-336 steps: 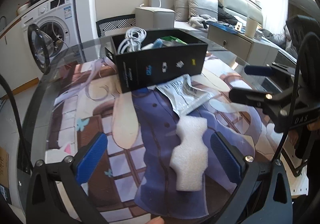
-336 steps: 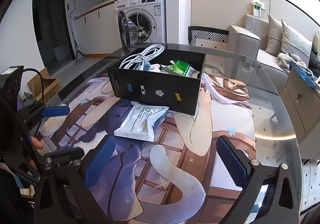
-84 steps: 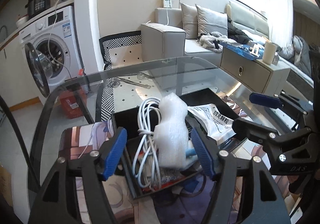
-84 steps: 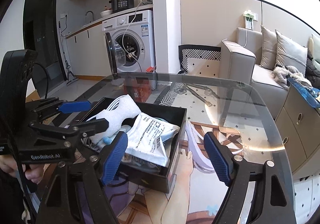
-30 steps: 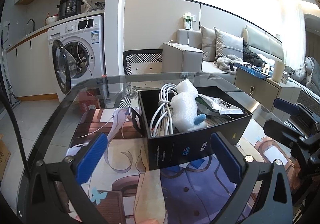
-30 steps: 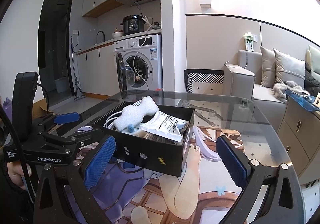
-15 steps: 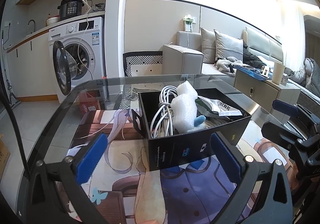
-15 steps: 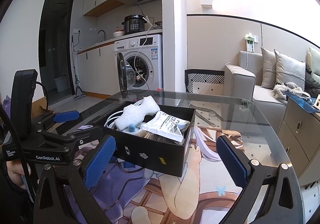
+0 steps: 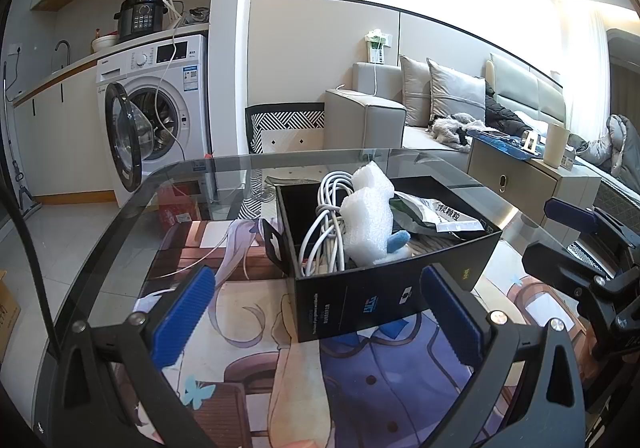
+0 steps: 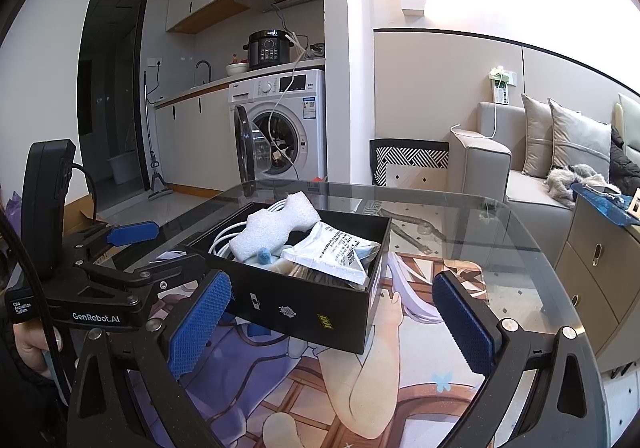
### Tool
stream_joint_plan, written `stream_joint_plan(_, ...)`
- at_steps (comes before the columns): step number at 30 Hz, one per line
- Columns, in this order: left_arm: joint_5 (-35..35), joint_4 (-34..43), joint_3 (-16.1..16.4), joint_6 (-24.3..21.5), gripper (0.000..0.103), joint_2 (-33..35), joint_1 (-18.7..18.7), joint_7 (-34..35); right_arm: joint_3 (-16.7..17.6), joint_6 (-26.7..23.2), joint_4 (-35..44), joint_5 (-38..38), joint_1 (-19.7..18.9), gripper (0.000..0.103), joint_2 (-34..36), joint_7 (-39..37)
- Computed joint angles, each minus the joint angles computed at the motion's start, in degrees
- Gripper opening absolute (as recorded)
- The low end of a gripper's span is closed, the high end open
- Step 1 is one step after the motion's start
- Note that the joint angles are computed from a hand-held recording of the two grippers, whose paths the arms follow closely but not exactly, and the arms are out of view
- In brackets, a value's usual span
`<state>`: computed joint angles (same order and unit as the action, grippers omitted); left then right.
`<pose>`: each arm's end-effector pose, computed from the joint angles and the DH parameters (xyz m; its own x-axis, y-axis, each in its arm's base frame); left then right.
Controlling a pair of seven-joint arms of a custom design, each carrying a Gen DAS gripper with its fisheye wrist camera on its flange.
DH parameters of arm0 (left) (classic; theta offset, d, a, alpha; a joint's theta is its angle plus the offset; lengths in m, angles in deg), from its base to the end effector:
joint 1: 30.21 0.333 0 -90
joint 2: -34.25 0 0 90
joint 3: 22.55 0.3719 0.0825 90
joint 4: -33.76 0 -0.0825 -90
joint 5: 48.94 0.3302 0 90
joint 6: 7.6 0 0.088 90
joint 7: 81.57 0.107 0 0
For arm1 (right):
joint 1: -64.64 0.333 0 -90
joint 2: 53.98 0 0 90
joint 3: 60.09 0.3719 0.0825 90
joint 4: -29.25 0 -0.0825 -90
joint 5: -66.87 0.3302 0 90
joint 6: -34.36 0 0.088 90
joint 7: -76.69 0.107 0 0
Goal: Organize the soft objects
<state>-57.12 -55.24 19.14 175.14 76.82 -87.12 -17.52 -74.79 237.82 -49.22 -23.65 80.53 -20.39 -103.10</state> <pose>0.6486 -0.3532 0.4882 -0.1160 -0.9917 0.0555 -0.4567 0.0036 -0.8896 0.6559 0.1916 0.5157 0.4298 -0.9029 -0.0094 -0.3536 -0.1588 -0.9218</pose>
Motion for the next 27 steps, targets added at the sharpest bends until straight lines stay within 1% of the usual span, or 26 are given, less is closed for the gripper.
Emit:
stream_joint_plan(9, 0.1, -0.1, 0.1, 0.0, 0.103, 0.0, -0.1, -0.1, 1.1, -0.5, -0.5, 0.4, -0.7, 0.103, -0.2, -0.9)
stream_joint_plan(14, 0.1, 0.0, 0.1, 0.0, 0.103, 0.0, -0.1, -0.1, 1.1, -0.4, -0.5, 0.3, -0.7, 0.102, -0.2, -0.9)
stream_joint_plan(17, 0.1, -0.1, 0.2, 0.0, 0.103, 0.0, -0.1, -0.2, 0.5, -0.2, -0.2, -0.1, -0.3, 0.103, -0.1, -0.2)
stream_joint_plan(27, 0.1, -0.1, 0.2, 0.0, 0.103, 0.0, -0.1, -0.2, 0.9, -0.4, -0.4, 0.3, -0.5, 0.103, -0.2, -0.7)
